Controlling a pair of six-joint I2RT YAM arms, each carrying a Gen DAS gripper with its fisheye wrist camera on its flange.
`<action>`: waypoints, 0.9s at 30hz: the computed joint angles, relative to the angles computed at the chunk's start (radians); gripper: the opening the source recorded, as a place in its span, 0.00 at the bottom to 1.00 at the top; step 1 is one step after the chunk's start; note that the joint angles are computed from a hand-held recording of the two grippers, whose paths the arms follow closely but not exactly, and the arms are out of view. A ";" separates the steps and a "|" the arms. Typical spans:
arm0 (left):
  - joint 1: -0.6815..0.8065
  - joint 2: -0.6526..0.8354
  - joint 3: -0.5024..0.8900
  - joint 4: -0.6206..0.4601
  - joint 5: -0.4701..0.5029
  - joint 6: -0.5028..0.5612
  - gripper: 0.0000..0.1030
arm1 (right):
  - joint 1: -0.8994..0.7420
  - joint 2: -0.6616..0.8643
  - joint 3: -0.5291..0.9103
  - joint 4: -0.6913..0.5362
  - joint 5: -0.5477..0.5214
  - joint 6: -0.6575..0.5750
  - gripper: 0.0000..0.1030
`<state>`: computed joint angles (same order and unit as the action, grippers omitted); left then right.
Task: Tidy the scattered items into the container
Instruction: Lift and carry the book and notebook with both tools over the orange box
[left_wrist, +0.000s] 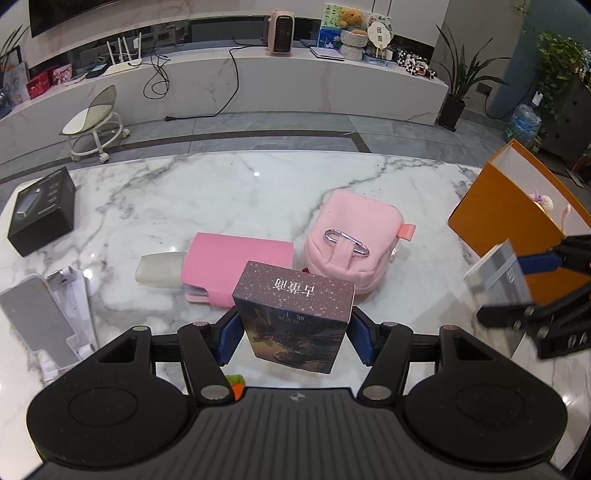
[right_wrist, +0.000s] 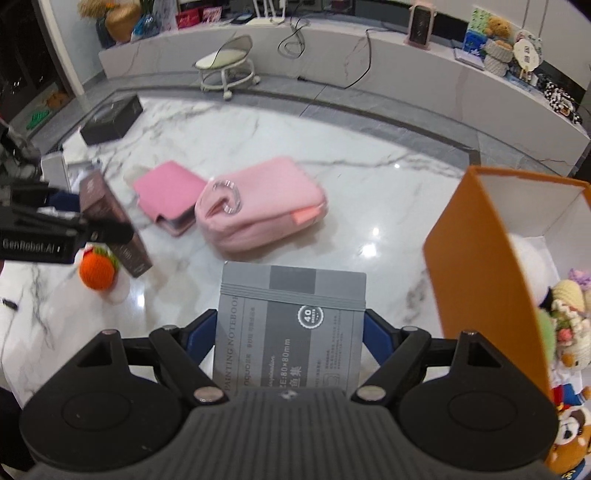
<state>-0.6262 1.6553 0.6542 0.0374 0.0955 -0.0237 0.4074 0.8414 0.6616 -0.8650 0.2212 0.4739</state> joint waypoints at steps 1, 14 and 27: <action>-0.005 -0.009 0.002 -0.012 -0.008 -0.003 0.68 | -0.018 -0.016 0.005 -0.008 -0.005 -0.008 0.81; -0.170 -0.112 0.188 -0.245 -0.141 -0.031 0.68 | -0.265 -0.183 0.092 -0.103 -0.110 -0.120 0.81; -0.374 0.042 0.481 -0.350 -0.216 -0.064 0.68 | -1.003 -0.265 0.166 -0.220 -0.567 -0.505 0.81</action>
<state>-1.0007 1.6971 1.1350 -0.3125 -0.1209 -0.0875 -0.5956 0.5763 0.8271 -1.0850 -0.3459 -0.0314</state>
